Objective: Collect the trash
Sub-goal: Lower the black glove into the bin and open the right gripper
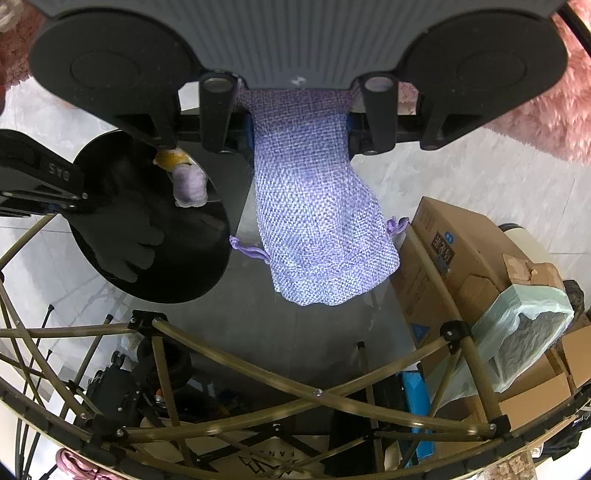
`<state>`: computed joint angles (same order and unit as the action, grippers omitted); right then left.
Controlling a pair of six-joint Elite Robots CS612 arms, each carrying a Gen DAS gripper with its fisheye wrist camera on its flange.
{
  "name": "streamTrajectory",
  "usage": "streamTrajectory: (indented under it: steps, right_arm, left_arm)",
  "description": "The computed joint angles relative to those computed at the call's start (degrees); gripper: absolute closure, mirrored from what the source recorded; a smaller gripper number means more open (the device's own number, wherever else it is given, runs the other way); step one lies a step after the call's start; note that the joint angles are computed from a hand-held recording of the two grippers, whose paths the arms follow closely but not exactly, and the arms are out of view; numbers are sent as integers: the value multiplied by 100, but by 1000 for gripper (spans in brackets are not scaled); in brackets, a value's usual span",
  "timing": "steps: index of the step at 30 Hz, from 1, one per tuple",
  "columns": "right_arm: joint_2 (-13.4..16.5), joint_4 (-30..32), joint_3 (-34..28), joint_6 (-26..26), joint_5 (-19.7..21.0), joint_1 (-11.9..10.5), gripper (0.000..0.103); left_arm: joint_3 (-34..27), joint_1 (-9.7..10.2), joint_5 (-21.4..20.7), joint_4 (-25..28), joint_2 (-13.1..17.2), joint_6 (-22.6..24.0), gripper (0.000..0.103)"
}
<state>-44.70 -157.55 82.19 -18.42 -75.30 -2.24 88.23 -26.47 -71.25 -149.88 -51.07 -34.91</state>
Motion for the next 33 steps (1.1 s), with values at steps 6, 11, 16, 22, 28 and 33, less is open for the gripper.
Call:
streamTrajectory:
  steps: [6,11,16,22,28,33]
  right_arm:
    - [125,282,-191,46,65,47,93]
    - [169,438,-261,89,110,50,92]
    - [195,506,-304,148,106,48,89]
    - [192,504,-304,264,40,53,68]
    - [192,392,-307,344,-128,68,2]
    - [220,518,-355,313,-233,84,0]
  left_arm:
    - [-117,38,-48,355,48,-173,63]
    - [-194,43,-59,530,91,-203,62]
    - [-221,39,-64,609,111,-203,62]
    - [-222,37,-57,621,114,-216,63]
    - [-227,41,-56,636,119,-209,63]
    - [-237,44,-70,664,127,-194,63]
